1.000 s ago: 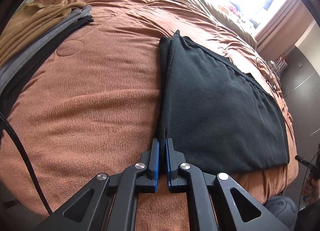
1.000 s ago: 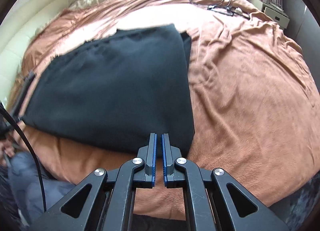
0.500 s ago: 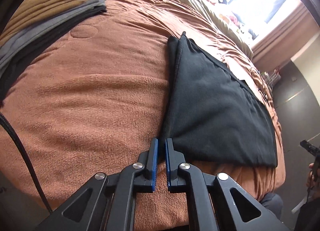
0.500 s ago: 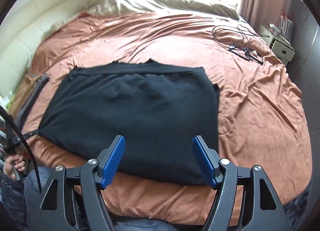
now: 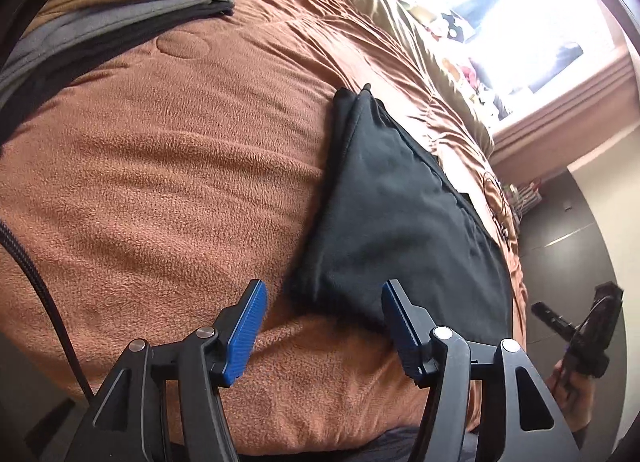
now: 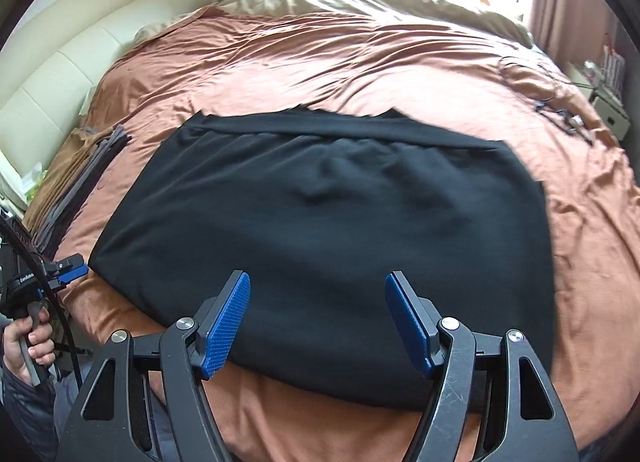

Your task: Fold small clothes

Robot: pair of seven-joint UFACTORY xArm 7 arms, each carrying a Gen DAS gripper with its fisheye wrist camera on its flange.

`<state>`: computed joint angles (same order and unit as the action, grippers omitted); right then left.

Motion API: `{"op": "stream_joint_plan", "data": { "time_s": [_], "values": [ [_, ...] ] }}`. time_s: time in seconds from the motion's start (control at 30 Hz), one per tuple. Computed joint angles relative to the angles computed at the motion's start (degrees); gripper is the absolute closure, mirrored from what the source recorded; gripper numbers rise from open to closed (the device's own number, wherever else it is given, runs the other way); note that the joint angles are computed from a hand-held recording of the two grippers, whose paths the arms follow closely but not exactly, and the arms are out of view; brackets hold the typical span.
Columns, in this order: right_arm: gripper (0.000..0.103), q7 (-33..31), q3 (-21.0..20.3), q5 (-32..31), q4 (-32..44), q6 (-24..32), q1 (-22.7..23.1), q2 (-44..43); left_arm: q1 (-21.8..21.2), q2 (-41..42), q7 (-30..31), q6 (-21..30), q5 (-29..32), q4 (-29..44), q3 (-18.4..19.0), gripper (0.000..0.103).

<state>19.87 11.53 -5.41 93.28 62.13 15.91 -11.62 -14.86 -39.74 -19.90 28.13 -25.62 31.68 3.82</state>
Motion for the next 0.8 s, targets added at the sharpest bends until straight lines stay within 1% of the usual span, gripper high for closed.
{"op": "stream_joint_plan", "data": {
  "time_s": [0.07,0.13,0.17,0.23,0.3,0.33,0.4,0.5,0.6,0.67,0.73,0.8],
  "values": [
    [0.035,-0.98,-0.47,1.1,-2.26,-2.77,0.18,0.38,0.08,0.68,-0.94,-0.11,-0.34,0.35,-0.17,0.041],
    [0.044,-1.64,-0.76,2.0,-3.79,-4.82,0.3,1.01,-0.24,1.65,-1.81,-0.26,-1.23,0.74,0.05,0.041],
    [0.047,-1.8,-0.96,2.48,-4.56,-6.03,0.31,1.56,-0.52,1.91,-1.91,-0.53,-1.75,0.75,0.26,0.041],
    [0.06,-2.61,-1.63,3.91,-5.63,-7.44,0.27,2.03,-1.0,2.36,-2.54,-1.42,-3.04,0.55,0.47,0.041],
    [0.062,-3.65,-2.14,5.26,-6.7,-8.77,0.21,2.56,-1.7,2.92,-3.35,-2.49,-4.57,0.25,0.66,0.041],
    [0.064,-4.22,-2.3,5.61,-7.45,-9.58,0.18,2.65,-2.31,3.56,-3.42,-2.99,-5.48,0.43,1.06,0.042],
    [0.069,-5.23,-2.34,5.74,-8.32,-10.32,0.17,3.21,-2.3,4.45,-4.38,-3.9,-6.09,0.56,0.68,0.042],
    [0.07,-5.46,-2.14,4.83,-7.25,-9.6,0.2,4.53,-0.82,6.11,-7.23,-5.85,-4.95,1.12,-1.24,0.042],
    [0.071,-6.38,-2.53,5.83,-5.3,-10.18,0.17,6.26,0.69,7.35,-10.84,-7.82,-3.16,1.27,-2.97,0.042],
    [0.075,-6.0,-2.63,6.21,-3.29,-9.9,0.2,8.22,1.99,8.24,-13.65,-8.73,-1.11,1.61,-4.41,0.044],
    [0.086,-6.15,-2.83,5.96,-0.28,-9.2,0.22,11.0,3.01,8.68,-16.19,-9.25,1.05,1.74,-5.52,0.044],
    [0.089,-6.18,-2.99,5.96,1.83,-8.88,0.38,12.66,4.34,8.81,-19.33,-9.38,3.46,1.85,-6.92,0.044]
  ]
}}
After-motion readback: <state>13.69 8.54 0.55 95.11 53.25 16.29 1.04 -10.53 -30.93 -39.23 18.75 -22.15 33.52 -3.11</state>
